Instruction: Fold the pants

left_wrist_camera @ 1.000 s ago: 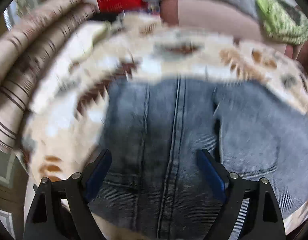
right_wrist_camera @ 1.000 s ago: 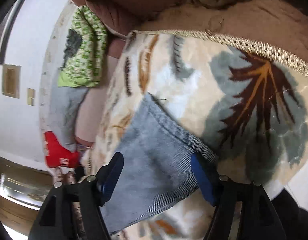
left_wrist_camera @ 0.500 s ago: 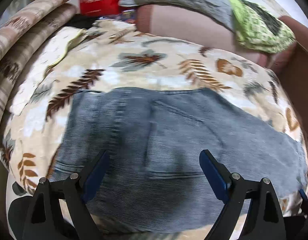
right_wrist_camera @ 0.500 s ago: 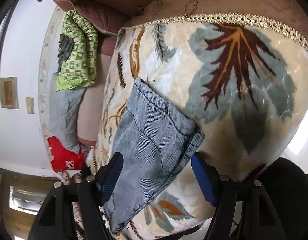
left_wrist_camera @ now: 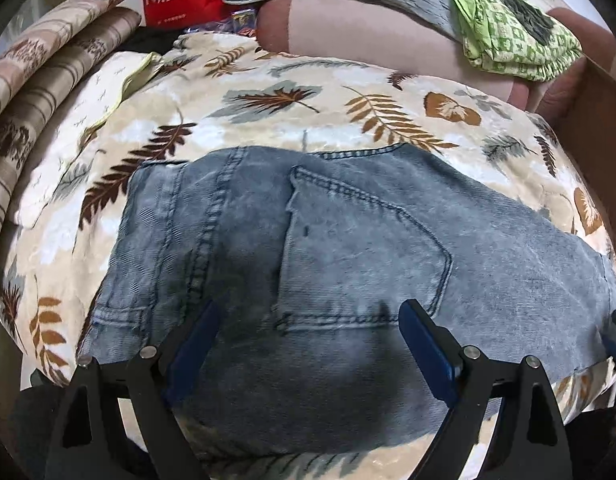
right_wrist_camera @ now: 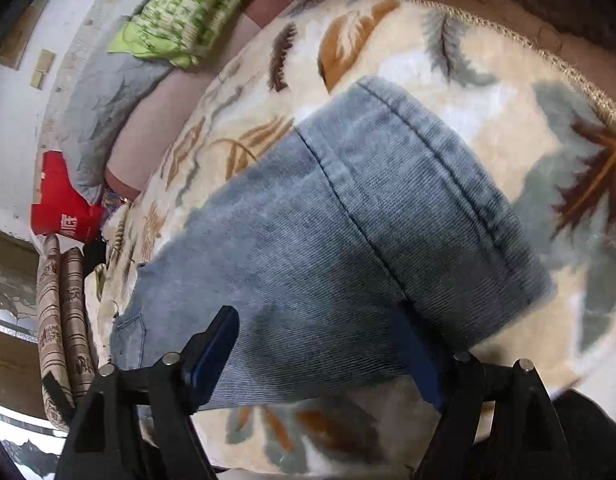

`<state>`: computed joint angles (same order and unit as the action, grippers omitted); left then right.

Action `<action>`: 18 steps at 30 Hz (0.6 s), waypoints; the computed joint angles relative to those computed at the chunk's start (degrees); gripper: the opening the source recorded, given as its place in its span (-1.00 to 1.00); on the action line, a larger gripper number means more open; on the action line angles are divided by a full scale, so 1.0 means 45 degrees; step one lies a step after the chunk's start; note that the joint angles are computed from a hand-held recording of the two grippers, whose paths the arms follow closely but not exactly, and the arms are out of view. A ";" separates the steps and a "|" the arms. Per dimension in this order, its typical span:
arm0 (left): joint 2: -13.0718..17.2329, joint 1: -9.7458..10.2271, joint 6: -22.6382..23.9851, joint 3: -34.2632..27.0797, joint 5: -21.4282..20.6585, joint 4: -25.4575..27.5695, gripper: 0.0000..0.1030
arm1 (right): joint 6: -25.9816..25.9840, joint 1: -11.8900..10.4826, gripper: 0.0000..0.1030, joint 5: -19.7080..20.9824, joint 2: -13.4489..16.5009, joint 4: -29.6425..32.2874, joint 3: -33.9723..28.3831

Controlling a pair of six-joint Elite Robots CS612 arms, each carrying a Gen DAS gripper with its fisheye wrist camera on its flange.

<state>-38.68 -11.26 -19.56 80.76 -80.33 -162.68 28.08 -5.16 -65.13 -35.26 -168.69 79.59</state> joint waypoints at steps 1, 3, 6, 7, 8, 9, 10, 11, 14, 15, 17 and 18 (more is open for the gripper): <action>-0.0064 0.0053 -0.0076 0.0115 -0.0041 -0.0095 0.78 | -0.0316 0.0062 0.59 -0.0169 -0.0104 0.0057 0.0004; -0.0298 0.0283 -0.0888 0.0640 -0.0404 -0.1066 0.78 | -0.0313 0.0104 0.59 -0.0381 -0.0234 0.0253 0.0021; -0.0723 0.0760 -0.3669 0.1816 -0.0841 -0.3272 0.79 | -0.0487 0.0203 0.59 -0.0819 -0.0467 -0.0348 0.0246; -0.0842 0.1065 -0.5002 0.2206 -0.1187 -0.3705 0.79 | -0.0625 0.0264 0.59 -0.1000 -0.0532 -0.0642 0.0300; -0.0870 0.1220 -0.6174 0.2415 -0.1438 -0.3945 0.79 | -0.0774 0.0334 0.59 -0.1185 -0.0603 -0.0903 0.0386; -0.0875 0.1390 -0.7050 0.2552 -0.1657 -0.3967 0.79 | -0.0920 0.0409 0.59 -0.1242 -0.0603 -0.0986 0.0298; -0.0853 0.1489 -0.7601 0.2603 -0.1675 -0.3885 0.79 | -0.1102 0.0475 0.59 -0.1162 -0.0579 -0.1118 0.0225; -0.0779 0.1586 -0.7825 0.2548 -0.1901 -0.3775 0.79 | -0.1240 0.0550 0.59 -0.1043 -0.0534 -0.1186 0.0105; -0.0400 0.1789 -0.8235 0.2147 -0.3152 -0.3740 0.79 | -0.1851 0.0744 0.59 -0.0311 -0.0325 -0.1025 -0.0335; -0.0256 0.1817 -0.8307 0.1966 -0.3397 -0.3685 0.79 | -0.2048 0.0828 0.59 -0.0177 -0.0222 -0.0857 -0.0519; 0.0058 0.1899 -0.8657 0.1537 -0.3786 -0.3489 0.78 | -0.2415 0.0958 0.59 0.0002 -0.0073 -0.0443 -0.0793; 0.0119 0.1896 -0.8845 0.1408 -0.3666 -0.3373 0.76 | -0.2498 0.0990 0.59 0.0089 -0.0012 -0.0365 -0.0849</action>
